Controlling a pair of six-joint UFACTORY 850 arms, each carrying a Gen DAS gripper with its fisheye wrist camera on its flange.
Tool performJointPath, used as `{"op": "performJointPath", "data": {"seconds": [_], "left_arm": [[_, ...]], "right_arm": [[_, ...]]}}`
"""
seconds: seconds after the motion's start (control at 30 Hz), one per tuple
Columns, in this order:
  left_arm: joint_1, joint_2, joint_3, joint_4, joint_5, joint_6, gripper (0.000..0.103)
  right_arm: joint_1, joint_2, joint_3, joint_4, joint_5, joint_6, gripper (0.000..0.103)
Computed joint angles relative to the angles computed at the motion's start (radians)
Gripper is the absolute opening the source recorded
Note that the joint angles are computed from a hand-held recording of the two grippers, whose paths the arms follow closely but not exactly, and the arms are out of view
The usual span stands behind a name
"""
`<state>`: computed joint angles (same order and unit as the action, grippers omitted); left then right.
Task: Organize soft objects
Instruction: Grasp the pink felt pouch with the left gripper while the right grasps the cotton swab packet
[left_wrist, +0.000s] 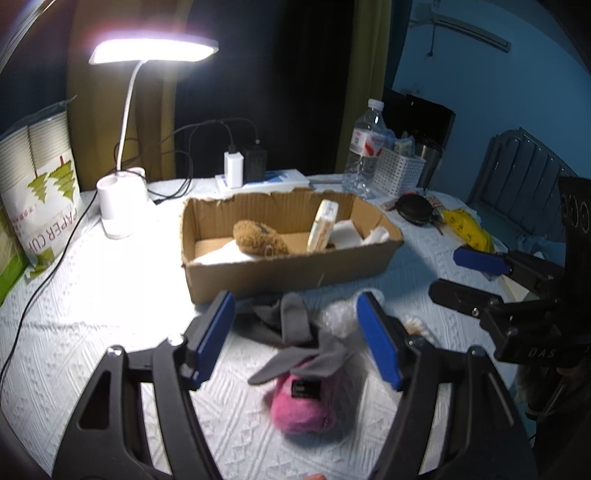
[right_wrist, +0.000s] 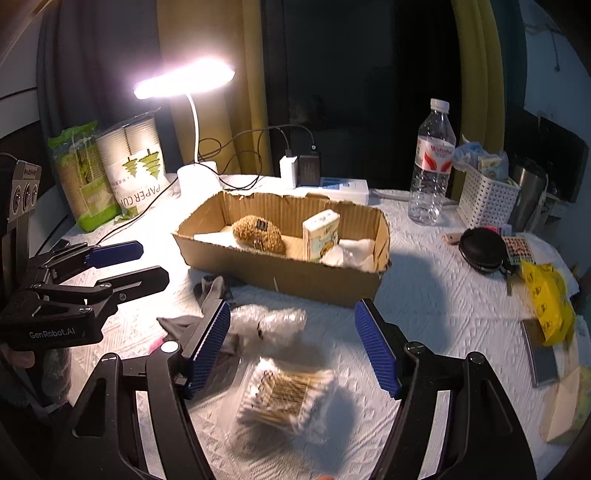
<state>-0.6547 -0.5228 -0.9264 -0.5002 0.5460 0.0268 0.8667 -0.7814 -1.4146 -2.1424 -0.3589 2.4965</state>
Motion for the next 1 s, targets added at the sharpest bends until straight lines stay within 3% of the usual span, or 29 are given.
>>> {"op": "performJointPath", "data": {"seconds": [0.5,0.83,0.93,1.0], "left_arm": [[-0.029,-0.042,0.028,-0.008,-0.018,-0.038,0.070],[-0.030,-0.121,-0.042,-0.078,-0.130,0.033,0.070],[-0.031,-0.145,-0.067,-0.081,-0.162,0.053,0.070],[-0.034,-0.149,-0.069,-0.067,-0.155,0.050,0.065]], "right_arm": [[0.013,-0.019,0.047,-0.078,0.004,0.147,0.073],[-0.004,-0.072,0.019,-0.164,0.085,0.251,0.073],[-0.002,-0.089,0.005,-0.101,0.094,0.182,0.075],[-0.004,-0.093,0.003,-0.107,0.100,0.189,0.076]]}}
